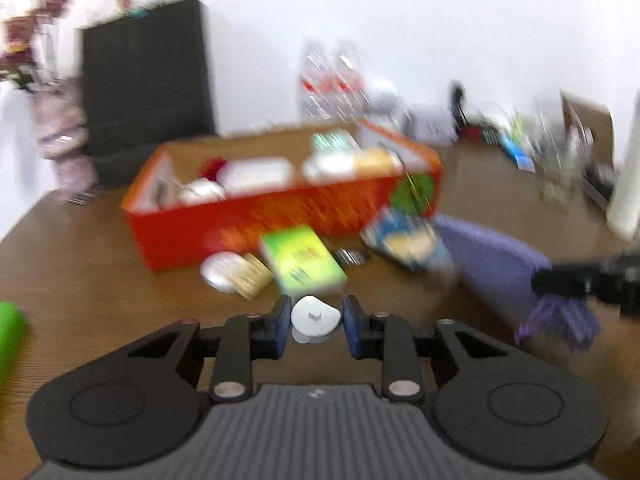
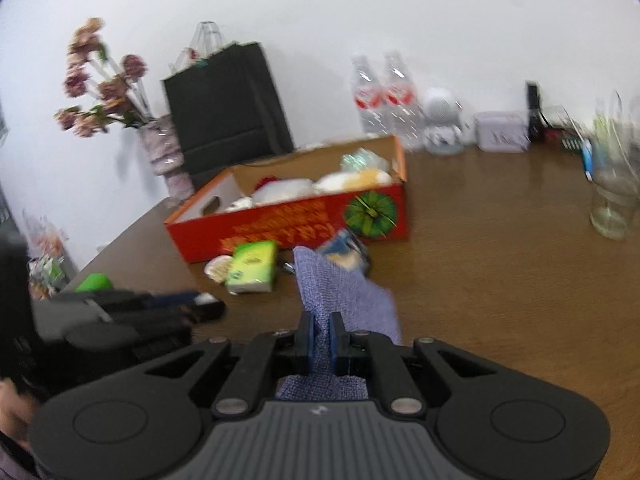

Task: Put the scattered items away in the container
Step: 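Grasp the purple pouch with the right tool while the left tool grasps the white clip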

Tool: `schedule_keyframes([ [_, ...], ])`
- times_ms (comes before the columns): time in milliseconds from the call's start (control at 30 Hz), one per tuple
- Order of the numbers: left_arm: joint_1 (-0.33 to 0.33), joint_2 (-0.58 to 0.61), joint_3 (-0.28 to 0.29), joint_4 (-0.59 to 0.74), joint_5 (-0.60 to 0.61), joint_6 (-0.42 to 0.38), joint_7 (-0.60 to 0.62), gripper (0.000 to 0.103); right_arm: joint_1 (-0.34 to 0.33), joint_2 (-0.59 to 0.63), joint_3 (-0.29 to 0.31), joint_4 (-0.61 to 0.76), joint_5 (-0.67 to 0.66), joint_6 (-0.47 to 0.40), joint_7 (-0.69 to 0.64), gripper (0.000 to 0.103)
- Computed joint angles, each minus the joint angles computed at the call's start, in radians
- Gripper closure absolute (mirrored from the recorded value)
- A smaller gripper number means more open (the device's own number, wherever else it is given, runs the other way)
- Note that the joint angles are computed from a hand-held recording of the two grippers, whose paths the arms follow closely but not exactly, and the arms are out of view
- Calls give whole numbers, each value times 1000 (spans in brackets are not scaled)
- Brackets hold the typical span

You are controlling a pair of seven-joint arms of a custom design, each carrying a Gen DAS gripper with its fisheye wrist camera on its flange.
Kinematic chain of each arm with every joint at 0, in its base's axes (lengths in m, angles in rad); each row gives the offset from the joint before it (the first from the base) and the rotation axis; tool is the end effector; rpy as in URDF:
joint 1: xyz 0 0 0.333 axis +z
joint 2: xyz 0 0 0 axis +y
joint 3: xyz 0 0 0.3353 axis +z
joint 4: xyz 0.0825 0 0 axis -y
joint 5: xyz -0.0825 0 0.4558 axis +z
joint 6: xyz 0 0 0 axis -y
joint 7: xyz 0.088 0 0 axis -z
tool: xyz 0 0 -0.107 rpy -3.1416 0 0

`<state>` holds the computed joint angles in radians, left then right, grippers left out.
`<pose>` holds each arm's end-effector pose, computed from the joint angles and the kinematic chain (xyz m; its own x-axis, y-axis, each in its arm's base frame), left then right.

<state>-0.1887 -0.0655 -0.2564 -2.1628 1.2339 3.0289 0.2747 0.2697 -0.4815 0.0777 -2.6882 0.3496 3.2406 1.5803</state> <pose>0.5184 -0.3284 0.4759 -0.3149 -0.9489 -0.0191 -0.4994 0.1828 -0.8469 0.4500 0.1285 0.4807 0.1177 -0.9613 -0.2492 -0.5543 0.1446 -0.8197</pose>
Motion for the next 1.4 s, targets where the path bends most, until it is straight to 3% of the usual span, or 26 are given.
schedule_keyframes([
  [67,14,-37,15,-6,-21,24,6,75,1,-10,1,21,-18,-6,-19,97],
  [167,40,-61,24,23,-107,41,108,75,-108,-13,101,84,-63,-20,-29,97],
  [233,48,-56,32,63,-197,46,198,75,-140,4,122,141,-88,-12,-40,97],
  [333,-9,-3,86,142,-552,57,535,75,-189,66,146,264,-120,-15,-59,97],
  [400,-35,69,88,237,-833,18,786,75,-118,155,64,387,-119,-51,-92,97],
  [433,-30,115,76,297,-895,-11,832,75,-79,207,23,456,-102,-84,-114,97],
  [467,-28,167,69,364,-896,-48,833,75,-75,265,17,526,-95,-116,-120,97],
  [533,-23,283,48,494,-937,-133,874,75,-132,404,57,677,-194,-197,-7,97],
  [600,-31,410,37,629,-975,-249,903,75,-112,544,33,826,-172,-324,29,97],
  [667,-82,507,84,726,-914,-327,857,75,-77,675,-16,955,-239,-451,135,97],
  [733,-102,562,102,770,-880,-355,848,75,-54,776,-48,1049,-249,-552,173,97],
  [867,-95,625,79,835,-906,-414,919,73,-61,880,-50,1151,-169,-655,138,97],
  [933,-93,622,81,822,-913,-400,924,67,-65,913,-55,1185,-140,-687,153,99],
  [967,-95,616,87,814,-911,-395,916,57,-74,919,-49,1186,-112,-683,149,99],
  [1067,-90,578,99,764,-905,-359,886,44,-116,900,-12,1173,2,-694,97,88],
  [1133,-87,554,104,746,-903,-355,865,38,-118,869,-15,1154,30,-696,85,66],
  [1233,-96,519,120,738,-879,-385,816,12,-108,798,-32,1095,26,-661,78,43],
  [1267,-105,509,128,740,-860,-407,796,6,-108,778,-36,1081,28,-655,75,41],
  [1400,-117,480,128,758,-824,-527,740,2,-91,729,-74,1066,-56,-698,143,41],
])
